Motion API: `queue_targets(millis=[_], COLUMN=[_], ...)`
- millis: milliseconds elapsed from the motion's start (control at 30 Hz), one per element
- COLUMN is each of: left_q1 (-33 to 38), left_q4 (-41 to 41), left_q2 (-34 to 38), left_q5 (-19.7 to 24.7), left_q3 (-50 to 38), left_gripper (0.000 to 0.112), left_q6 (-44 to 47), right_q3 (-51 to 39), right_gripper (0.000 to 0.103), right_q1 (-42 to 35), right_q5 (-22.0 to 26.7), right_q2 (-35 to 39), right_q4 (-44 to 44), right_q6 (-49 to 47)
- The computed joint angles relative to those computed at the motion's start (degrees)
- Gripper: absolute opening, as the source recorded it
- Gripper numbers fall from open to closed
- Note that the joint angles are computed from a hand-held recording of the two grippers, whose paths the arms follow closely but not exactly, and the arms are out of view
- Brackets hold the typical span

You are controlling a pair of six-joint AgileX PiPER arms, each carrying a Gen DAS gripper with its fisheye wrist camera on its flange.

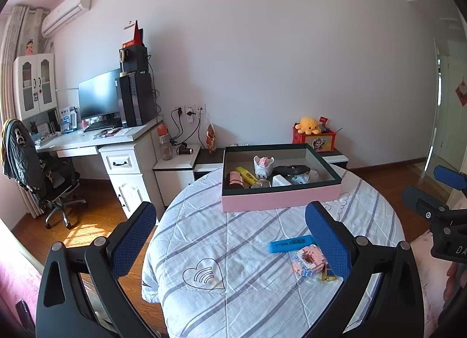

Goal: Organize rigid objects
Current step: 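Release both pieces into the box and withdraw both grippers over the bed, then grasp the brick donut with the left gripper while the right gripper grasps the blue box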

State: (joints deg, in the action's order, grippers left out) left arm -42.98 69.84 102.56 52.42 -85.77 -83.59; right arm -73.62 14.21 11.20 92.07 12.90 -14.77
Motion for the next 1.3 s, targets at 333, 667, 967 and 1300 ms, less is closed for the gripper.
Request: queue_targets(millis=[333,667,967,1300], left_q1=[2.1,5.0,7.4,10.8], left_q4=[-6.5,-25.9,-37.3,-42.8], left_q2=[5.6,19.9,31.1,30.5], left_q5=[-3.7,-10.0,-6.5,-12.2], left_q3=[-4.5,-17.8,-32.3,-27.9], left_gripper=[0.103,0.103,0.103,0.076], left_q6=[6.5,23.4,32.6,35.9], right_q3=[0.3,0.0,-2.0,-4.2], right_gripper=[0.103,0.103,0.103,0.103], right_q1=[-1.7,-4.6,-7.8,-7.2], right_q5=[-0.2,0.7,3.0,4.5], right_q2=[2.7,9.7,14.5,17.3], right_q4=[0.4,3.4,11.6,12.3], right_q6=[-0.3,-3.4,-12.3,-13.0])
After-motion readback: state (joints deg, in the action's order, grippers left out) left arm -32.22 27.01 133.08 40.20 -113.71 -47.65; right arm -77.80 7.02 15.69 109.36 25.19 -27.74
